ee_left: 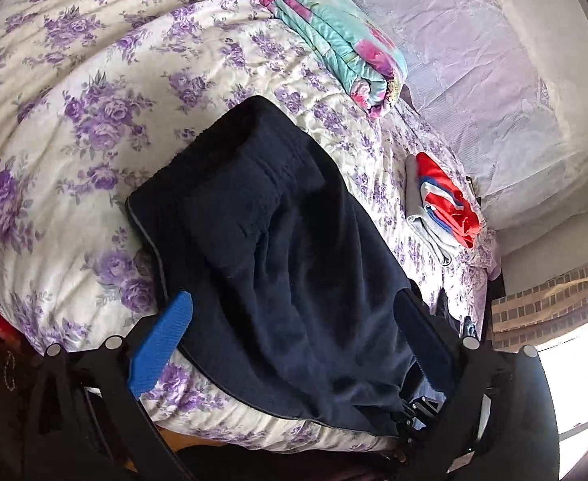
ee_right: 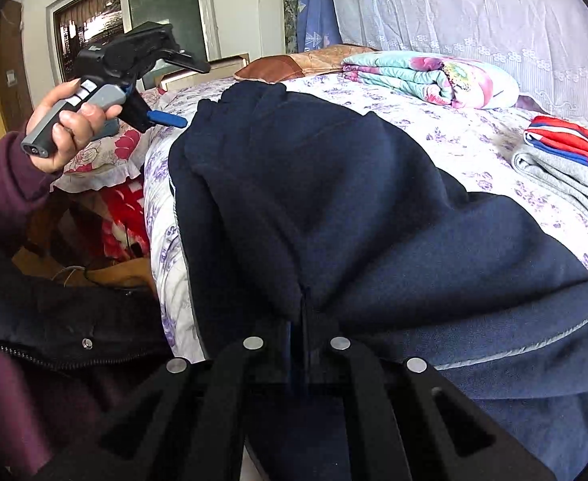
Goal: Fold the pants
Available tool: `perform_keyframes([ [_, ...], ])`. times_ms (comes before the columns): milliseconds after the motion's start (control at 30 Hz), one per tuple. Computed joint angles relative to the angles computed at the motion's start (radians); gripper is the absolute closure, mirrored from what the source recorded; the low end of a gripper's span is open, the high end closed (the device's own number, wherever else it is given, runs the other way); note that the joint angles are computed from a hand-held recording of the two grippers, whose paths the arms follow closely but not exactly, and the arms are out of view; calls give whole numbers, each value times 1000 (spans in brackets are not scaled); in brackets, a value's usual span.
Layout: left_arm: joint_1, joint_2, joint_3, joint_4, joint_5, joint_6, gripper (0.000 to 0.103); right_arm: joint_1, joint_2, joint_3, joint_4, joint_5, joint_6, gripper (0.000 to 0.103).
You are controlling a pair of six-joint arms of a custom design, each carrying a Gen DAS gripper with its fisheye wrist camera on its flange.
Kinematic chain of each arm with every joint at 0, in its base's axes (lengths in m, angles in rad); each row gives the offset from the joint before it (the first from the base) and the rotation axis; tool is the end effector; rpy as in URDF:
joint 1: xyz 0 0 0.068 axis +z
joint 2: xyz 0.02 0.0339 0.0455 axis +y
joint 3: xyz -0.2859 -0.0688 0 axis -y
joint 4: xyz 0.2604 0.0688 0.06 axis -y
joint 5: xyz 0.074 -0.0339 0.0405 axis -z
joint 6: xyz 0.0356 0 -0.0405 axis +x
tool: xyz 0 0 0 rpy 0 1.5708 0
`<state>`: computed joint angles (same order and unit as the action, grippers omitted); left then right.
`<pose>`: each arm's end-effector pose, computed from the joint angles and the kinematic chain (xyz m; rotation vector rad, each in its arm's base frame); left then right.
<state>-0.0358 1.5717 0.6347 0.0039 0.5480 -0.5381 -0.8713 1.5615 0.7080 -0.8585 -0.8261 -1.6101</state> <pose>0.2841 -0.0287 0.1412 -0.4018 2.5117 -0.9194 0.1616 -0.1514 0.1454 -0.7831 2.2250 0.4926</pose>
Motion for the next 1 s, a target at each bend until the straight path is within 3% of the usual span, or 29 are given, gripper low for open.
perform_keyframes([
  [200, -48, 108, 101, -28, -81, 22, 5, -5, 92, 52, -31, -26, -32, 98],
  [300, -32, 179, 143, -13, -60, 3, 6, -2, 98, 58, -44, -31, -30, 98],
  [367, -43, 189, 147, 4, -106, -11, 20, -4, 96, 55, -43, -38, -38, 98],
  [400, -46, 188, 142, 17, -122, -14, 44, -6, 90, 48, -43, -44, -41, 98],
  [500, -38, 156, 119, 30, -144, 5, 80, -10, 104, 66, -74, -58, -49, 98],
  [667, -52, 65, 109, -63, -191, 50, 78, -8, 140, 107, -128, -60, -64, 98],
  [733, -57, 100, 138, -119, -188, 62, 54, -3, 129, 96, -111, -56, -59, 98],
  [800, -66, 130, 149, -112, -195, 65, 41, -2, 128, 92, -109, -58, -66, 98],
  [867, -76, 149, 163, -78, -227, 82, 44, 3, 128, 92, -106, -53, -53, 98],
  [933, -76, 161, 182, -66, -253, 98, 80, 8, 116, 90, -104, -52, -38, 98],
  [1000, -50, 152, 181, -43, -199, 93, 82, -4, 102, 105, -159, -72, -53, 98],
])
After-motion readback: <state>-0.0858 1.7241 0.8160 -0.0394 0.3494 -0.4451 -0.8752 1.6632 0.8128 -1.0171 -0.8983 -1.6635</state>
